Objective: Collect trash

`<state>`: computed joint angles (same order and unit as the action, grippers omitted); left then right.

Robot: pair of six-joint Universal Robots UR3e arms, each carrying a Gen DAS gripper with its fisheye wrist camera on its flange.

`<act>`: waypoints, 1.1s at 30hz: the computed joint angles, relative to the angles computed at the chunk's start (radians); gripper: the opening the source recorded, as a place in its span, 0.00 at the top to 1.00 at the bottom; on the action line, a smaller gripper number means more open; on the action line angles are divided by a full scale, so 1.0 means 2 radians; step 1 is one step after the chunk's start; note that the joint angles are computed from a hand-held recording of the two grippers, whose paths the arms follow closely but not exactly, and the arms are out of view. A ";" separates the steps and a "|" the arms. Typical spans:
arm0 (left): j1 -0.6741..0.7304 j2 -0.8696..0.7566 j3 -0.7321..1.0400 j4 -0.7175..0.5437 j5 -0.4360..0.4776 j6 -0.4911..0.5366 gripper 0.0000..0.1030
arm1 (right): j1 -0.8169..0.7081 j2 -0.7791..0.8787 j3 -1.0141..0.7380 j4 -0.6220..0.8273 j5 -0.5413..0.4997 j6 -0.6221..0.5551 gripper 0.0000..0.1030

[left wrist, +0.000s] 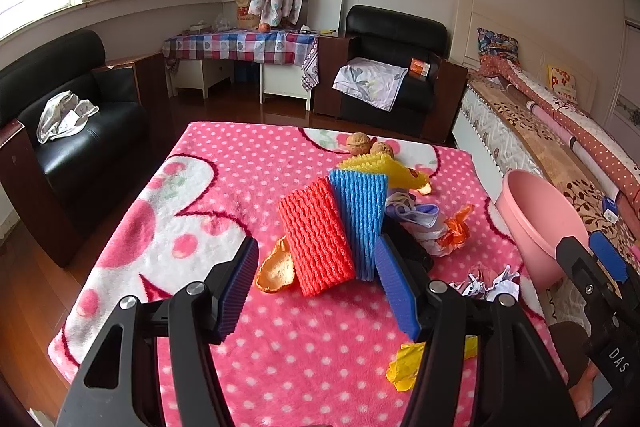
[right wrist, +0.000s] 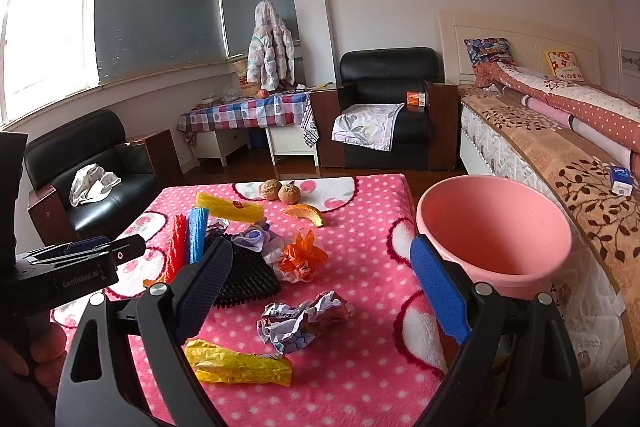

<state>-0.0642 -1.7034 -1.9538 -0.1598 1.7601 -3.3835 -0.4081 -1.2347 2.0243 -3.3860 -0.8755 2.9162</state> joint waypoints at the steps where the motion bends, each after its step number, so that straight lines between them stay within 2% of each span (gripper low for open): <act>1: -0.001 -0.001 -0.001 0.001 0.001 -0.001 0.42 | 0.000 0.001 -0.001 0.000 0.000 0.000 0.12; 9: 0.011 -0.002 0.010 -0.019 -0.013 0.001 0.42 | 0.001 0.006 -0.003 0.005 -0.006 -0.001 0.12; 33: 0.028 -0.014 0.013 -0.022 -0.029 0.003 0.42 | 0.010 0.021 -0.021 0.023 -0.013 -0.010 0.12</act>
